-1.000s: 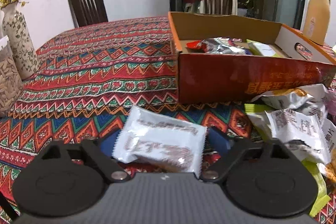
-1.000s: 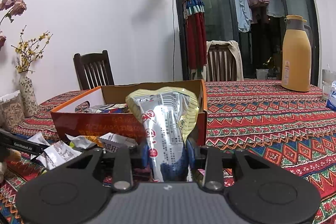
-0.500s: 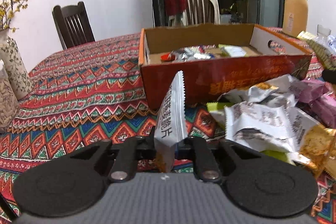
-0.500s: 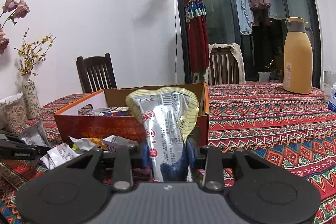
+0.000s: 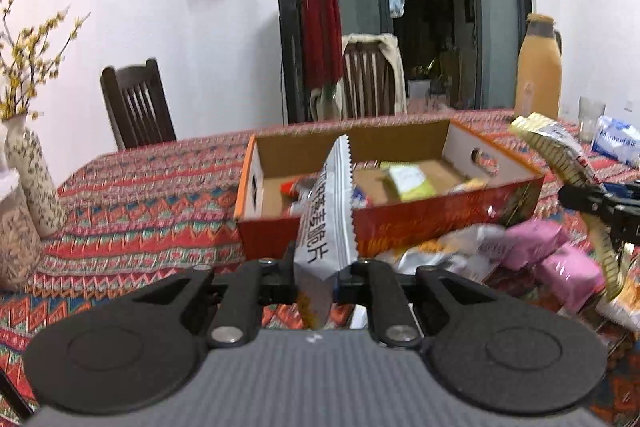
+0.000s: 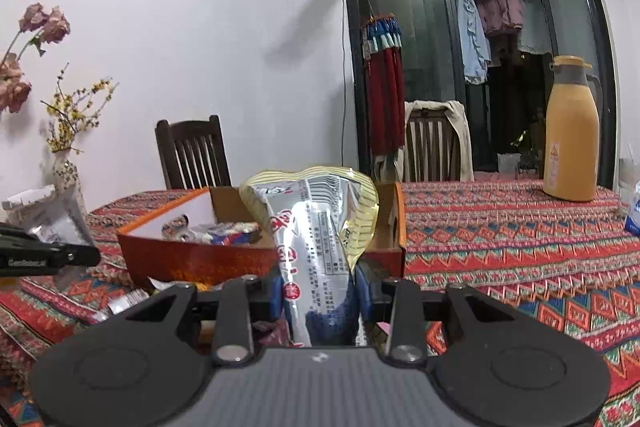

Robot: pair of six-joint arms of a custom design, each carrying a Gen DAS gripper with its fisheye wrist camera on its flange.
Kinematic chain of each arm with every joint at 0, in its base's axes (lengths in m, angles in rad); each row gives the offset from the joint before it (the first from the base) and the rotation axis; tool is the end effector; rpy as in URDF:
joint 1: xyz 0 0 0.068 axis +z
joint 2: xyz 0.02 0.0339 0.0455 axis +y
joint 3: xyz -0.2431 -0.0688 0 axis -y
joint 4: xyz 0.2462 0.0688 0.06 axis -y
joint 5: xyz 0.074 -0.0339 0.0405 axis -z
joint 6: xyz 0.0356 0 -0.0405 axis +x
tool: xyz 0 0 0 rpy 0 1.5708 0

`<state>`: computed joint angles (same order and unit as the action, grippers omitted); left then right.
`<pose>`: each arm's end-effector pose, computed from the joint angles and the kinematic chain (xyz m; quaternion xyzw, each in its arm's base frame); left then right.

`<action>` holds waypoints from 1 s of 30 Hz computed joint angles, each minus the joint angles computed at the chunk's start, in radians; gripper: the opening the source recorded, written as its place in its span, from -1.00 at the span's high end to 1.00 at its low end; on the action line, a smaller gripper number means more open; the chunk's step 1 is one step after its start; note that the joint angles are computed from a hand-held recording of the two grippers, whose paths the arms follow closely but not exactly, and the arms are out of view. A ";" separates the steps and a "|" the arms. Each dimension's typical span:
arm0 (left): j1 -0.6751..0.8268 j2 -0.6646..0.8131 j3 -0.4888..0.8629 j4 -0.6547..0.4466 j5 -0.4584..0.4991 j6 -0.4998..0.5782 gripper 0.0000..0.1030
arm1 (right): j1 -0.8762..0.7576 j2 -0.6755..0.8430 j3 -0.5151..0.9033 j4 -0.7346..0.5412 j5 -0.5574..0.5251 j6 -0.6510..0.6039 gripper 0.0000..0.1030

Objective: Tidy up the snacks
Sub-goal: 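Carry both packets over the cardboard box and open both grippers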

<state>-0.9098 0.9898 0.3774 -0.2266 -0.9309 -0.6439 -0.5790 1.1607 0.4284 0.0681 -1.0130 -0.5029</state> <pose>0.1368 -0.1294 0.1534 -0.0486 0.8484 0.0747 0.5218 0.2002 -0.0948 0.1592 -0.1824 0.7936 0.1767 0.5529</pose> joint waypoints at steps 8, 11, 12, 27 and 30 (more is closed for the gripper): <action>0.025 0.037 0.078 0.139 -0.002 0.137 0.71 | 0.090 -0.091 0.031 0.048 0.034 0.132 0.34; 0.044 0.051 0.102 0.199 -0.001 0.184 0.71 | 0.149 -0.078 0.065 0.085 0.085 0.195 0.34; 0.053 0.057 0.110 0.215 0.001 0.195 0.71 | 0.171 -0.067 0.078 0.100 0.104 0.217 0.34; 0.306 0.332 0.296 0.426 0.161 0.260 0.71 | 0.446 0.273 0.355 0.215 0.400 0.360 0.34; 0.361 0.405 0.329 0.453 0.188 0.241 0.71 | 0.475 0.365 0.424 0.209 0.449 0.366 0.34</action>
<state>-0.5491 1.3952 0.7068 0.2264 -0.7428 -0.4031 -0.1040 1.5259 0.8521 0.2770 -0.5641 -0.1368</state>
